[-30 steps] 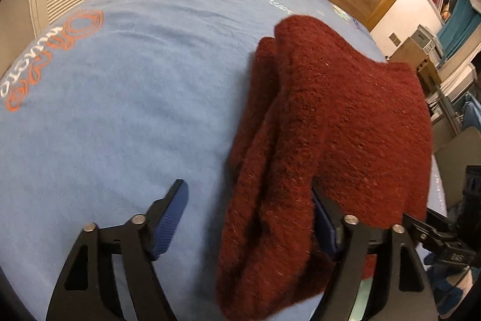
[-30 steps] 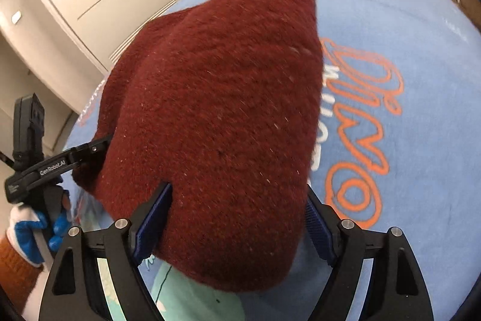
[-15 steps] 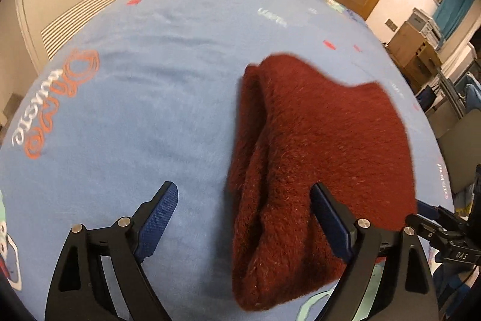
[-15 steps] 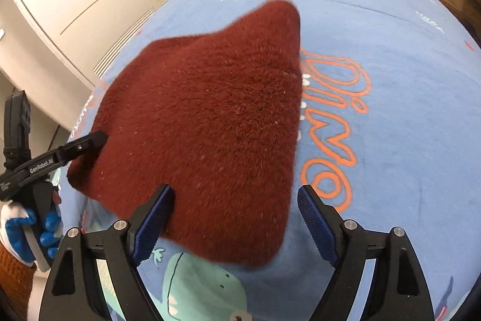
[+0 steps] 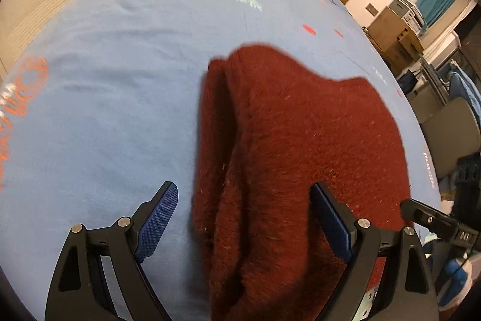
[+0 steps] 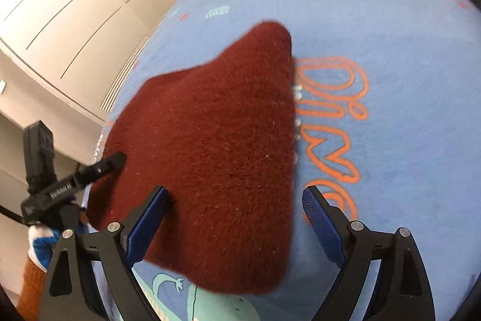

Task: Fold small clothes

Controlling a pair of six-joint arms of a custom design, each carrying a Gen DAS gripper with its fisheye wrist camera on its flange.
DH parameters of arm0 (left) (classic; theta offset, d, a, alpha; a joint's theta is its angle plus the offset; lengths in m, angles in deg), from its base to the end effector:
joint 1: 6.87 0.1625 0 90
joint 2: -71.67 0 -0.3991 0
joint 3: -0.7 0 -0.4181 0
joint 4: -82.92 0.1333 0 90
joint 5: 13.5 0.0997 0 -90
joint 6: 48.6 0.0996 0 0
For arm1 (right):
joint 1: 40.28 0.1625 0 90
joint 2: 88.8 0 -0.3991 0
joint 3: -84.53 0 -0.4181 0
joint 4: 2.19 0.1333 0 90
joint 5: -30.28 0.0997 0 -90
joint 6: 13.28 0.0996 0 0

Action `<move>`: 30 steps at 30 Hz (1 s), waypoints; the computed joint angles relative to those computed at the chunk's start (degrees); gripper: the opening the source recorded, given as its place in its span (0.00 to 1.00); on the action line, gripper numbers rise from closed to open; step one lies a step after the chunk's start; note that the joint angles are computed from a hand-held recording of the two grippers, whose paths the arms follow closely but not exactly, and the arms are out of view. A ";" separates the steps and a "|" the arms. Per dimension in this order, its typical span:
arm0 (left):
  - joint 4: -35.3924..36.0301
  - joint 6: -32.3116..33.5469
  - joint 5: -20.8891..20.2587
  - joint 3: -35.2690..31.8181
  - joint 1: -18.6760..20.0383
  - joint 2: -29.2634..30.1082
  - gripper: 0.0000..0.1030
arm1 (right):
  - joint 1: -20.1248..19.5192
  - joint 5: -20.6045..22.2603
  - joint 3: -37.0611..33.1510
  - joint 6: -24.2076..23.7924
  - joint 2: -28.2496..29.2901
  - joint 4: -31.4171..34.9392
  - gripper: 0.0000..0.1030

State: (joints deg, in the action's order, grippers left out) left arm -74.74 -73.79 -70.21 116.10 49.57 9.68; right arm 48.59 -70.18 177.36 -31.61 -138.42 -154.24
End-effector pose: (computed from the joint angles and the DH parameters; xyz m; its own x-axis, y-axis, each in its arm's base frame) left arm -0.1495 -0.5654 0.1230 -0.9260 -0.0275 -0.3766 0.1566 0.8796 -0.4492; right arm 0.1016 -0.6914 0.1198 -0.9381 -0.2235 0.2647 -0.2911 0.9228 -0.2525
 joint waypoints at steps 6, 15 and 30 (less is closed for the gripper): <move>-9.93 2.35 -14.86 1.46 6.95 0.30 0.85 | -3.27 7.63 -1.13 1.04 0.95 4.99 0.91; -17.44 2.71 -28.92 1.20 11.54 1.89 0.50 | -3.37 10.23 -2.89 -1.29 1.81 8.63 0.81; -25.69 1.81 -37.81 -4.96 5.99 7.85 0.44 | -5.89 15.19 0.46 -3.89 -9.70 7.16 0.64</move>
